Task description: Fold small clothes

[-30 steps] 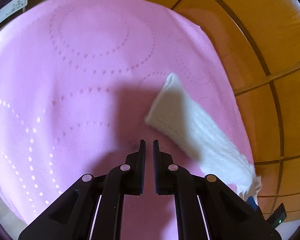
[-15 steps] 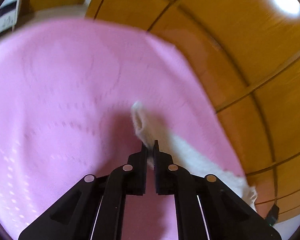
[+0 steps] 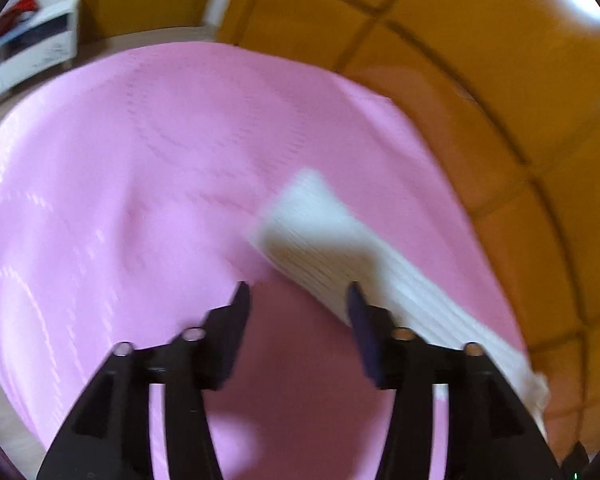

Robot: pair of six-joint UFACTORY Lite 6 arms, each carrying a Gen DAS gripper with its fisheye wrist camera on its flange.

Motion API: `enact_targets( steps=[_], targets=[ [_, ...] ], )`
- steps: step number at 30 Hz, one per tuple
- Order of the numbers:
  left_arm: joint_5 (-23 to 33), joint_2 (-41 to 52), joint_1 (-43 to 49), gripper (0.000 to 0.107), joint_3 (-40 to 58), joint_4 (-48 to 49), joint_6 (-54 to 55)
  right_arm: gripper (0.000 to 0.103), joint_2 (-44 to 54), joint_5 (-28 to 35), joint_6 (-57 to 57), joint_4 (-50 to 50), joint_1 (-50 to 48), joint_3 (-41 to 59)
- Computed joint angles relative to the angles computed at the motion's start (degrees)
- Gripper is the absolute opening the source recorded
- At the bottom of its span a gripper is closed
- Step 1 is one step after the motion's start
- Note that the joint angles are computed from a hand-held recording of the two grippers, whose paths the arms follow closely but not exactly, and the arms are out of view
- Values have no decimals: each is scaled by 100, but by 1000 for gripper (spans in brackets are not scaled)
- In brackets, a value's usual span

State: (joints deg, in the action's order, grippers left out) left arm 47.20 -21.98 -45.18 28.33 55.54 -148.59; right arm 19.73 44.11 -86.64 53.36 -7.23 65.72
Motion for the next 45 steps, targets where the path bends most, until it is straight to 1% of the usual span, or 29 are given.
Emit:
enact_targets(
  steps=[1, 2, 3, 6, 7, 11, 13, 14, 16, 18, 19, 20, 22, 23, 24, 25, 26, 27, 28, 29, 31, 33, 35, 37, 39, 41, 43, 44, 45],
  targets=[
    [32, 115, -421, 57, 118, 141, -208, 51, -76, 31, 93, -59, -144, -35],
    [-43, 293, -731, 59, 255, 299, -374, 59, -182, 54, 128, -147, -528, -133],
    [-111, 451, -1042, 60, 349, 508, -615, 63, -310, 23, 113, -230, -944, -234],
    [-396, 1227, -2030, 60, 840, 1275, -1306, 64, -349, 240, 51, -571, -2300, -78],
    [-559, 1687, -2304, 60, 1185, 1566, -1449, 64, -334, 292, -18, -656, -2720, 5],
    [-1189, 2948, -2855, 60, 2222, 2580, -2127, 67, 110, 354, -229, -968, -4604, 896],
    [-1386, 3482, -3051, 60, 2751, 2786, -2221, 68, 502, 382, -305, -1079, -5330, 1495],
    [-1604, 3745, -3039, 60, 3032, 2861, -2140, 71, 665, 503, -317, -1169, -5635, 1749],
    [-1779, 4110, -3205, 60, 3369, 3079, -2458, 72, 1133, 868, -110, -1510, -6092, 2430],
    [-2014, 4529, -3333, 59, 3734, 2955, -2402, 71, 1921, 1726, 358, -2044, -6523, 3425],
    [-2047, 4783, -3397, 59, 3997, 2533, -2015, 71, 2212, 2104, 479, -2182, -6669, 3806],
    [-2025, 4932, -3412, 56, 4157, 2247, -1728, 70, 2367, 2432, 462, -2273, -6842, 3947],
    [-1777, 5066, -3632, 52, 4288, 2116, -1753, 69, 2374, 2811, 184, -2327, -7138, 3887],
    [-1786, 5041, -3633, 36, 4237, 2149, -1837, 63, 2351, 2958, 112, -2364, -7211, 3854],
    [-1899, 5027, -3539, 14, 4168, 2220, -1916, 55, 2265, 3074, 3, -2396, -7268, 3728],
    [-1982, 4984, -3550, 7, 4031, 2418, -2235, 51, 2099, 3201, -238, -2463, -7329, 3488],
    [-1954, 5076, -3558, 6, 4085, 2615, -2484, 43, 1962, 3147, -461, -2480, -7356, 3237],
    [-1875, 5042, -3603, 5, 4004, 2771, -2729, 26, 1789, 3027, -724, -2480, -7349, 2933],
    [-1845, 5028, -3612, 5, 3992, 2769, -2778, 14, 1655, 2969, -875, -2491, -7338, 2740],
    [-1766, 5042, -3658, 4, 4027, 2777, -2874, 11, 1625, 3136, -875, -2519, -7356, 2776],
    [-1570, 5166, -3769, 4, 4273, 2600, -2788, 9, 1461, 3267, -1050, -2384, -7323, 2644],
    [-1467, 5086, -3808, 3, 4342, 2385, -2498, 8, 1568, 3880, -1232, -2343, -7520, 3086],
    [-1358, 5033, -3984, 3, 4376, 2206, -2386, 8, 1772, 4167, -1309, -2426, -7659, 3520],
    [-1396, 5220, -4049, 3, 4611, 1903, -2098, 8, 1943, 4064, -1357, -2739, -7718, 3646],
    [-1492, 5314, -4111, 3, 4617, 1865, -2279, 8, 1867, 3824, -1433, -2941, -7648, 3379],
    [-1592, 5365, -4081, 3, 4611, 1780, -2323, 8, 1906, 3781, -1339, -2971, -7570, 3369],
    [-1479, 5351, -4052, 4, 4730, 1251, -1837, 11, 2203, 4091, -1070, -2913, -7496, 3814],
    [-1440, 5234, -4021, 4, 4662, 1215, -1805, 16, 2480, 4309, -782, -2779, -7457, 4267],
    [-1244, 5132, -4008, 10, 4676, 980, -1533, 18, 2808, 4492, -501, -2646, -7403, 4816]
  ],
)
